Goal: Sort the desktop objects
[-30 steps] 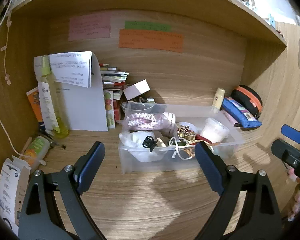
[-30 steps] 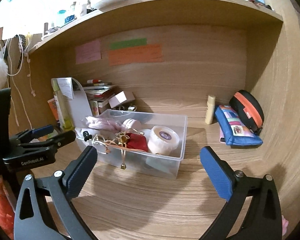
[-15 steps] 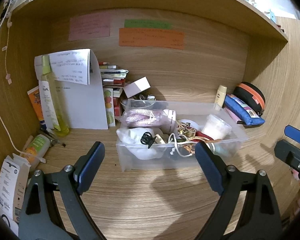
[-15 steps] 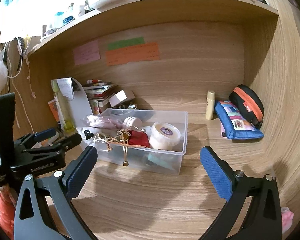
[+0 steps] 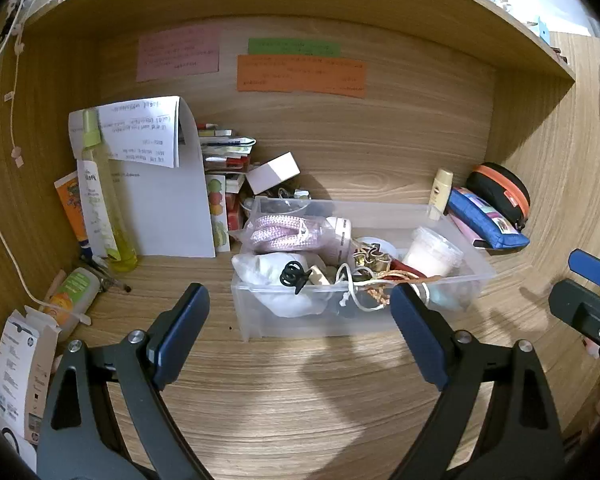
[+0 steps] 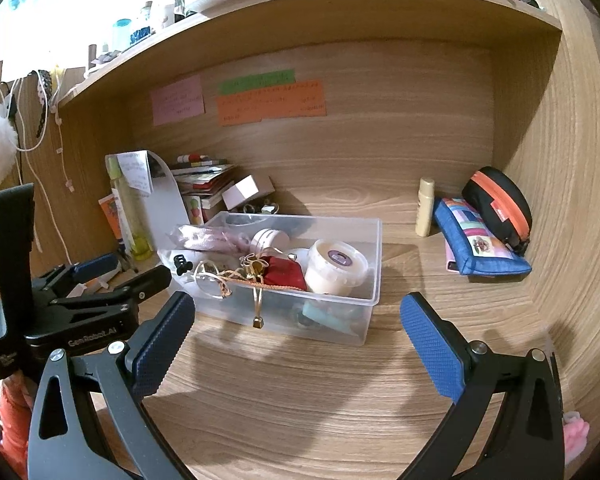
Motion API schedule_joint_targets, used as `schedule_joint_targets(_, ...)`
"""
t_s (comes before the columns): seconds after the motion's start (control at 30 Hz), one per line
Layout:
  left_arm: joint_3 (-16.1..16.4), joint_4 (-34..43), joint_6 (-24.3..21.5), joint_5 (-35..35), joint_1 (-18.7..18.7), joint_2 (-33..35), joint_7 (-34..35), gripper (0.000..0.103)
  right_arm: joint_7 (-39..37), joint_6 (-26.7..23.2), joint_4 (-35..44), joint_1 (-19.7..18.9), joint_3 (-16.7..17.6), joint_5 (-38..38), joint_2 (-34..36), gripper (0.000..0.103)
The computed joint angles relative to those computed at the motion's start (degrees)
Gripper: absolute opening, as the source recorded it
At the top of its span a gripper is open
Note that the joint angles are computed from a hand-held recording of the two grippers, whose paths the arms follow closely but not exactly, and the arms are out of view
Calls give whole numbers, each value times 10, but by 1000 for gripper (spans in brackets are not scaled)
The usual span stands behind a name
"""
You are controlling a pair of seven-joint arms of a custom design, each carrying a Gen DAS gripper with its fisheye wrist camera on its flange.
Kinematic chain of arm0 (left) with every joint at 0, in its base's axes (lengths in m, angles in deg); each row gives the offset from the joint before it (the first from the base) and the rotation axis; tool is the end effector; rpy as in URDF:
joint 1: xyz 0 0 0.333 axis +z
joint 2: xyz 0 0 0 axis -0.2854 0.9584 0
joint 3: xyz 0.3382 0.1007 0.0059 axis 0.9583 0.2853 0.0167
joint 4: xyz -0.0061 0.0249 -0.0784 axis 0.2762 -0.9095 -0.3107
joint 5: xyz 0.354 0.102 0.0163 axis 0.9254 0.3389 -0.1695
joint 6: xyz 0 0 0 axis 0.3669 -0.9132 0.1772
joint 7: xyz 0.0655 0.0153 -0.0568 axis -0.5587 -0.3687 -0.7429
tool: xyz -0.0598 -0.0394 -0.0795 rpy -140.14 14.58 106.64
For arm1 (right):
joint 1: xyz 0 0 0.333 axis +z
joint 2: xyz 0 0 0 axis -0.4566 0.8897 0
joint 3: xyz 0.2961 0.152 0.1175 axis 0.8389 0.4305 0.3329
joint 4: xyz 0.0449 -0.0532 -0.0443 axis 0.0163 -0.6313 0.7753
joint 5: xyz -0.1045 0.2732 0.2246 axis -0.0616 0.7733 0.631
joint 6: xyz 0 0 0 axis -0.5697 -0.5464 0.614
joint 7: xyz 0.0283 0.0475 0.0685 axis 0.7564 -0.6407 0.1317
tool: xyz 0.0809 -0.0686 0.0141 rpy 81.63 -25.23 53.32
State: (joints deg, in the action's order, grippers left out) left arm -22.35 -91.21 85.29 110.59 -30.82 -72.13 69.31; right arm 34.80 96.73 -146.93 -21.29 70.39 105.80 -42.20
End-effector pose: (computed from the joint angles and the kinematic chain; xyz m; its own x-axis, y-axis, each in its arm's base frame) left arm 0.6212 -0.2115 0.4760 0.3987 -0.9161 0.0431 -0.4276 -0.2273 -0.8749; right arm 0.7045 0.1798 0.4923 0.6692 -0.7371 -0.0937 -0.3866 -0.2377 -0.8911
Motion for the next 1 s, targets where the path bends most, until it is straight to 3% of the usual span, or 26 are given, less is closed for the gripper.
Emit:
schedule_joint_targets(0.8,-1,-2,-25,17,-8,-1,-1,93,1,-9,-1,-1,1,-3,-1,103)
schedule_joint_targets(1.0,-3,-3,-3,26,-2,-3,-13,93,1,-14,-3,0,-1,-3,-3,103)
